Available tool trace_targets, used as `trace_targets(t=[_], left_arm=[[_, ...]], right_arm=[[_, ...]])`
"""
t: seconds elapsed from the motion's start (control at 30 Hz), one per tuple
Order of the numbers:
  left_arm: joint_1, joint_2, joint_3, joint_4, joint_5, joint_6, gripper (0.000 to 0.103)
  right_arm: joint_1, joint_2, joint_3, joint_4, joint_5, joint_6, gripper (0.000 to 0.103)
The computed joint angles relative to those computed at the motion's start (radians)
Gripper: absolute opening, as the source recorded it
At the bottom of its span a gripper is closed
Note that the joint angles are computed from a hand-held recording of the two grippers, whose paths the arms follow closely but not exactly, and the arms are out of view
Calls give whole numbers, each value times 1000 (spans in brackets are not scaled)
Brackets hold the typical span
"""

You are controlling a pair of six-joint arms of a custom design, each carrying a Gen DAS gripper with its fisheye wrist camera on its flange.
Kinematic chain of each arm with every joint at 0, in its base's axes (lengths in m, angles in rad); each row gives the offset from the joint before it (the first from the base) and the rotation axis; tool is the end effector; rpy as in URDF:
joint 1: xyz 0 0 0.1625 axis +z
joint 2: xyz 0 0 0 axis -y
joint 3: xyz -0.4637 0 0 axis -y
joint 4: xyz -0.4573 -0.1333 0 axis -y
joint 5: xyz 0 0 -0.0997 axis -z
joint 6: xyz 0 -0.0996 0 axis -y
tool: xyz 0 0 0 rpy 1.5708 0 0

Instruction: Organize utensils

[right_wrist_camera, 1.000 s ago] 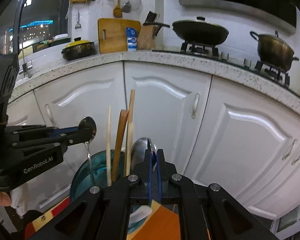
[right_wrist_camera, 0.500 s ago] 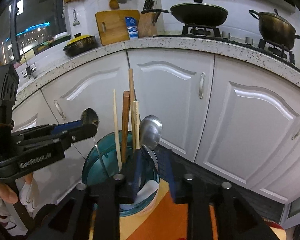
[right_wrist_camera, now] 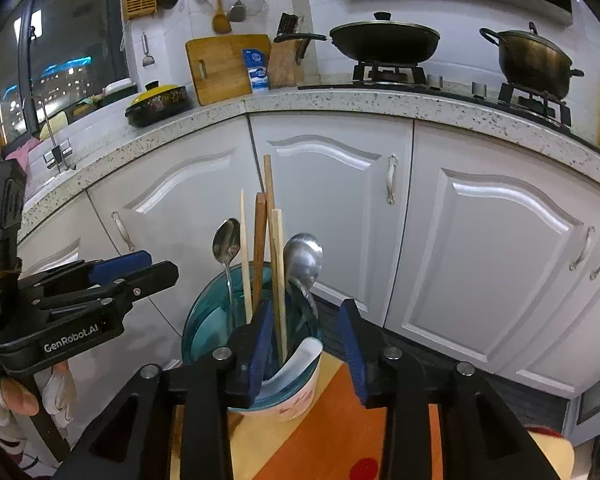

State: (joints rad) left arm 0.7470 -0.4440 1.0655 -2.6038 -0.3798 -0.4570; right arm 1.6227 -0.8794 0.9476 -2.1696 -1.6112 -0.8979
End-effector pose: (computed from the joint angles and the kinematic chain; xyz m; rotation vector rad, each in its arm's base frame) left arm -0.5045 -0.7749 0.1015 0.0914 2.1292 -1.2074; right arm 0.1752 -0.8803 0.4532 1.2715 -2.5067 0.6731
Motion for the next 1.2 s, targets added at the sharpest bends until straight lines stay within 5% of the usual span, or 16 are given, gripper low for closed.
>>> trace_targets(t=[0.37,0.57,1.2], left_arm=[[-31,-26,47,159,80,-172,44],[-46,-25,62,109,88,-154,44],[-86,-17,46,238,203,-239,45]], right_arm=[[-7,-59,99,-58,-25,37,38],[-9,-82,125,-60,-23,72,39],[2,-141,201,-124,-32,78,42]])
